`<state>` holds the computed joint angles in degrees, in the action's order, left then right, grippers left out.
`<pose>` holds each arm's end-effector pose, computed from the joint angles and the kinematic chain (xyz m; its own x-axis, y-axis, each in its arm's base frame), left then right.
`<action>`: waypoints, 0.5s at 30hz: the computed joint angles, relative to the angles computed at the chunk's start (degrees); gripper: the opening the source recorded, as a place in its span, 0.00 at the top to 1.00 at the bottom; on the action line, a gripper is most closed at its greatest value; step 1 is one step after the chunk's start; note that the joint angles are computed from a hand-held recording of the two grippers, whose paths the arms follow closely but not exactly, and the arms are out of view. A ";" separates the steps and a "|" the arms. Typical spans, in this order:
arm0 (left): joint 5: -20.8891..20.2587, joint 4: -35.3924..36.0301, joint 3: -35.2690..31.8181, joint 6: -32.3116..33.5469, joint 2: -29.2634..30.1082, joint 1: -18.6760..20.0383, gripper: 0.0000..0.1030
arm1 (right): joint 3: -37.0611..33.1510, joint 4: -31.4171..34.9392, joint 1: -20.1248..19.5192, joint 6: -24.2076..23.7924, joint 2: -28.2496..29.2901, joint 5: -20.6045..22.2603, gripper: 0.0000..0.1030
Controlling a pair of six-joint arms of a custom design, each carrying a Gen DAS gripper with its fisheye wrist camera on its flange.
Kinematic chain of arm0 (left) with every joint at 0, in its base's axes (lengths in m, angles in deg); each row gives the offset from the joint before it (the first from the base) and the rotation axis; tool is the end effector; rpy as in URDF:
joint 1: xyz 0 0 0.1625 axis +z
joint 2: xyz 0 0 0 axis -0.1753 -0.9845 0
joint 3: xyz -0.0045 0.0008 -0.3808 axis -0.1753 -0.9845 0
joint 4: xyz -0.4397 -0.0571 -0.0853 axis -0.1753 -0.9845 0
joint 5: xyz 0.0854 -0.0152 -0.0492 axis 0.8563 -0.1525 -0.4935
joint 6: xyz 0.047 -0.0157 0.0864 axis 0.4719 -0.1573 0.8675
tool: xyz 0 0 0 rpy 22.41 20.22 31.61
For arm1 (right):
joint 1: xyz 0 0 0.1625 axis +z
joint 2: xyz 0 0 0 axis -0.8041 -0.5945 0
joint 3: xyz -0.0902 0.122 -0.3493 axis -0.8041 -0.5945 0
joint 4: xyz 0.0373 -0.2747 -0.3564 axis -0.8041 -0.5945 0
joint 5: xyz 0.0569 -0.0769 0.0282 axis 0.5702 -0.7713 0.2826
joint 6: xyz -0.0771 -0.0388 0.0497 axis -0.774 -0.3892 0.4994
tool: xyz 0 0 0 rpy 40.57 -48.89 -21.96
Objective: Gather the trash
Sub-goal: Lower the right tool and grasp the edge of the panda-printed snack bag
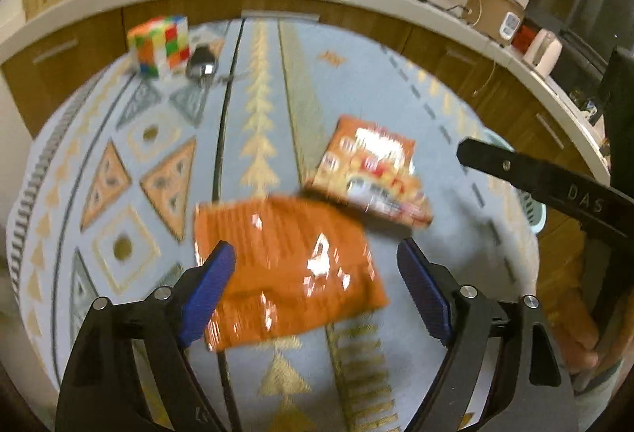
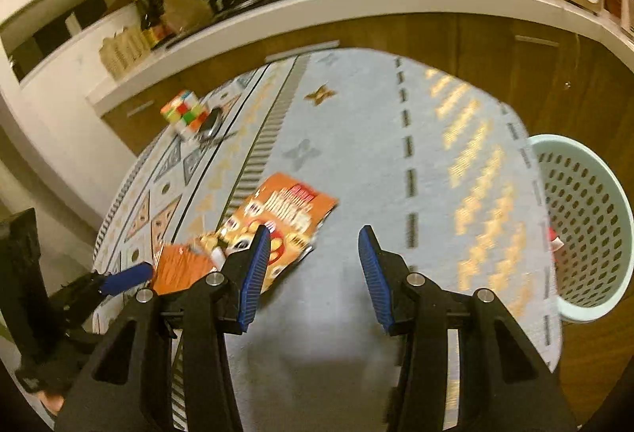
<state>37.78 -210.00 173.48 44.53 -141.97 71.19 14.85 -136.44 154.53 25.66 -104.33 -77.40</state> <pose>-0.1488 -0.6830 0.1530 -0.8477 -0.0063 -0.5304 0.3296 0.7772 -0.5361 0.2499 -0.7545 0.1167 -0.8188 -0.3564 0.4501 -0.5273 0.7768 -0.3441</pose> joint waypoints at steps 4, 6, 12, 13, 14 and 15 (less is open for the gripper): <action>3.67 -1.81 0.67 1.85 1.07 -0.77 0.16 | 0.27 1.16 0.21 0.05 0.42 -0.32 0.59; 6.99 -1.00 0.04 2.70 2.26 -1.17 0.16 | 0.77 1.17 0.29 -0.21 0.21 -0.58 0.59; 8.35 -1.57 1.20 6.07 1.45 -0.97 0.29 | 1.13 3.09 0.04 -0.44 -0.20 -0.26 0.58; 7.32 -1.85 1.84 6.05 0.58 -0.66 0.31 | 1.43 3.08 0.03 -0.61 -0.33 0.07 0.54; 6.50 -2.03 2.11 6.05 0.10 -0.40 0.36 | 1.70 2.88 0.05 -0.82 -0.36 0.34 0.51; 4.92 -2.11 2.49 5.92 -0.88 0.13 0.41 | 2.11 2.48 0.11 -1.32 -0.40 0.56 0.50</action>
<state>42.70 -212.11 175.98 50.45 -142.85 71.32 16.96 -133.96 154.64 24.34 -104.73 -76.84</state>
